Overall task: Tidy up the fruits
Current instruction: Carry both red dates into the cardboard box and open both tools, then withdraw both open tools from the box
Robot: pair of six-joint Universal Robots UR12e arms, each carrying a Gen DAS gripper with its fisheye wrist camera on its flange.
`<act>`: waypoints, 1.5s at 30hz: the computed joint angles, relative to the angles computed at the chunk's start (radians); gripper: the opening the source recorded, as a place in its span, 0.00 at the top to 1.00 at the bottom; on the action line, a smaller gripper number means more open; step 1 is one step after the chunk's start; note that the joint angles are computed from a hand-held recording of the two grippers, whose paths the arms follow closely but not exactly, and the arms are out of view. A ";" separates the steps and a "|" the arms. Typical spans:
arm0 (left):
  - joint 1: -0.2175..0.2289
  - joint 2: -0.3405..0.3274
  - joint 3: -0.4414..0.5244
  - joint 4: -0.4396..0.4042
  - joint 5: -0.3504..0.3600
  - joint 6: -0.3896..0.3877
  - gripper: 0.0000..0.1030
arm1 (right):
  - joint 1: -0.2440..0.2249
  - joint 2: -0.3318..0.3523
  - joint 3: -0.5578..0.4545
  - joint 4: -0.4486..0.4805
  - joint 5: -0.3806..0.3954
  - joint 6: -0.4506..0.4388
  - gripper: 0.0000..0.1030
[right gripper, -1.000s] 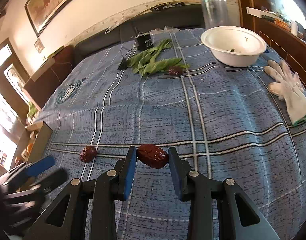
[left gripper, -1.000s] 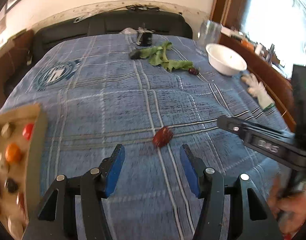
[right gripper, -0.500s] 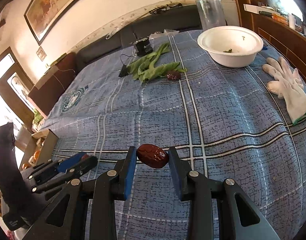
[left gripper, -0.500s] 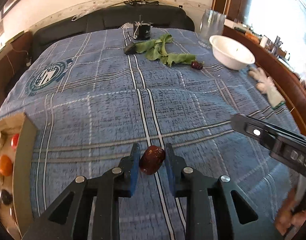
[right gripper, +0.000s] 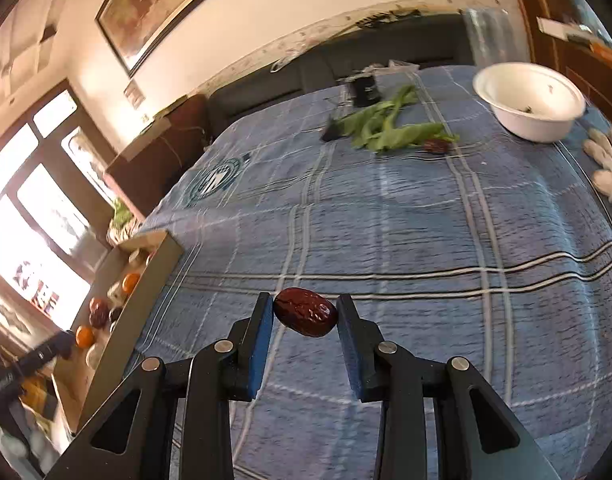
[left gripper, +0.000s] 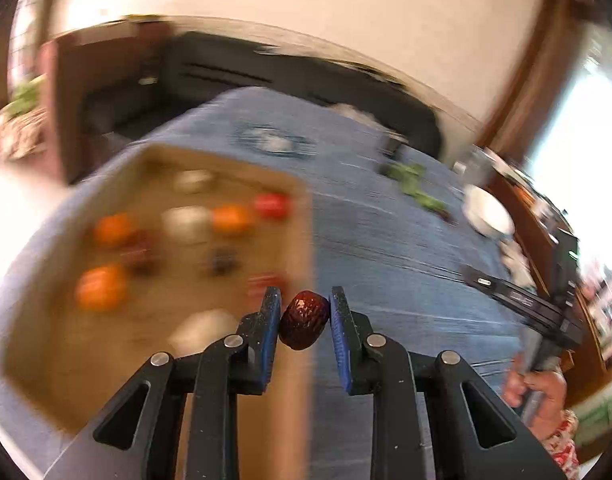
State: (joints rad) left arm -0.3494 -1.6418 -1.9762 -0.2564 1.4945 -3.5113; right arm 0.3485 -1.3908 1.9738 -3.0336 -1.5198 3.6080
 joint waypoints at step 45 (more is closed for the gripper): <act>-0.031 0.090 -0.120 0.120 0.464 -0.038 0.37 | 0.295 0.083 -0.145 -0.003 -0.088 -0.206 0.31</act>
State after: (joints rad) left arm -0.3806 -1.5516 -2.0959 -0.1365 1.9582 -3.5494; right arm 0.6435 -1.3076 1.8292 -3.0370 -1.6078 3.4024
